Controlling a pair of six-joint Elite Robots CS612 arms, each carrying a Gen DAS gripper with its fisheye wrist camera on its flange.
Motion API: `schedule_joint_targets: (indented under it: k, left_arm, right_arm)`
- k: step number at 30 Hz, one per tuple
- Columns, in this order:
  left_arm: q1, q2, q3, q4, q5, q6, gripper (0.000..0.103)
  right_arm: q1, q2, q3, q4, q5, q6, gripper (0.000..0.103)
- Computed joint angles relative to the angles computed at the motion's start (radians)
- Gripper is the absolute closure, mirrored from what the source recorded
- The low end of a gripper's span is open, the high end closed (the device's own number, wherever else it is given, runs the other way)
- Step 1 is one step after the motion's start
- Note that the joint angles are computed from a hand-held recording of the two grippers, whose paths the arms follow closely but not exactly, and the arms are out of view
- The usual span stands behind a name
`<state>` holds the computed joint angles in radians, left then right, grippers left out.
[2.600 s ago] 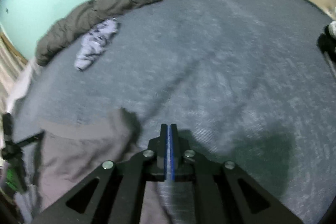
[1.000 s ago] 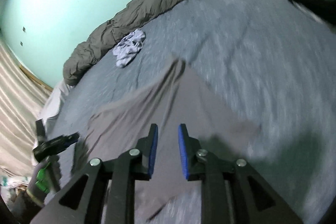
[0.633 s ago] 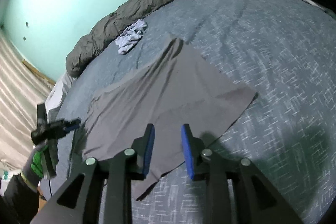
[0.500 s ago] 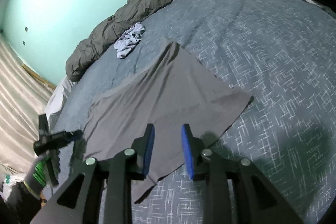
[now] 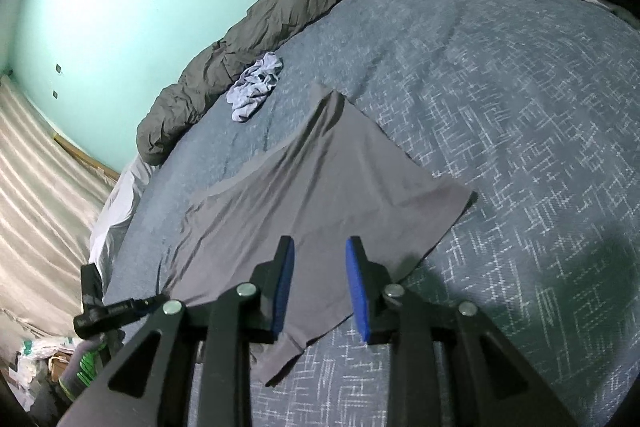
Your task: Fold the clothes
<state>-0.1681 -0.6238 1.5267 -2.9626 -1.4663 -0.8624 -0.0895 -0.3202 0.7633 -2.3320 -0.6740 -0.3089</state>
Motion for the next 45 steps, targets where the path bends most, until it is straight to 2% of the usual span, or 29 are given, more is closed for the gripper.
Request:
schedule_joint_targets:
  k: [2, 6, 13, 17, 22, 26, 30, 34, 37, 40, 42, 44, 45]
  left_arm:
    - [-0.005, -0.001, -0.004, 0.003, 0.005, 0.022, 0.096]
    - [-0.016, -0.013, -0.007, 0.024, 0.040, 0.042, 0.100]
    - [-0.036, -0.029, -0.054, 0.075, 0.088, 0.110, 0.100]
    - [-0.054, -0.022, -0.118, 0.099, 0.097, 0.170, 0.100]
    - [-0.083, 0.020, -0.267, 0.142, 0.068, 0.266, 0.100]
    - [-0.112, 0.105, -0.466, 0.218, 0.007, 0.339, 0.100]
    - [-0.146, 0.234, -0.720, 0.353, -0.067, 0.412, 0.100]
    - [-0.170, 0.382, -0.980, 0.546, -0.146, 0.428, 0.100]
    - [-0.167, 0.438, -1.064, 0.626, -0.175, 0.399, 0.100]
    - [-0.162, 0.397, -0.979, 0.568, -0.172, 0.362, 0.093]
    - [-0.155, 0.355, -0.895, 0.484, -0.158, 0.342, 0.064]
    - [-0.147, 0.296, -0.784, 0.389, -0.096, 0.318, 0.048]
    - [-0.143, 0.274, -0.745, 0.359, -0.067, 0.307, 0.046]
  right_arm:
    - [-0.002, 0.001, -0.001, -0.005, 0.003, 0.010, 0.077]
    - [-0.008, 0.005, -0.005, -0.015, 0.003, 0.033, 0.077]
    - [-0.017, 0.019, -0.024, -0.036, 0.005, 0.095, 0.077]
    - [-0.020, 0.022, -0.029, -0.043, 0.006, 0.110, 0.077]
    - [-0.028, 0.030, -0.042, -0.047, 0.001, 0.127, 0.077]
    - [-0.036, 0.039, -0.058, -0.049, 0.006, 0.145, 0.077]
    - [-0.043, 0.054, -0.084, -0.048, 0.005, 0.169, 0.077]
    - [-0.049, 0.073, -0.117, -0.057, -0.006, 0.202, 0.077]
    - [-0.052, 0.091, -0.151, -0.050, -0.009, 0.224, 0.077]
    - [-0.050, 0.103, -0.179, -0.022, -0.007, 0.216, 0.077]
    - [-0.048, 0.107, -0.191, 0.000, -0.001, 0.195, 0.077]
    - [-0.044, 0.111, -0.201, 0.021, 0.005, 0.176, 0.077]
    - [-0.041, 0.113, -0.207, 0.031, 0.006, 0.167, 0.076]
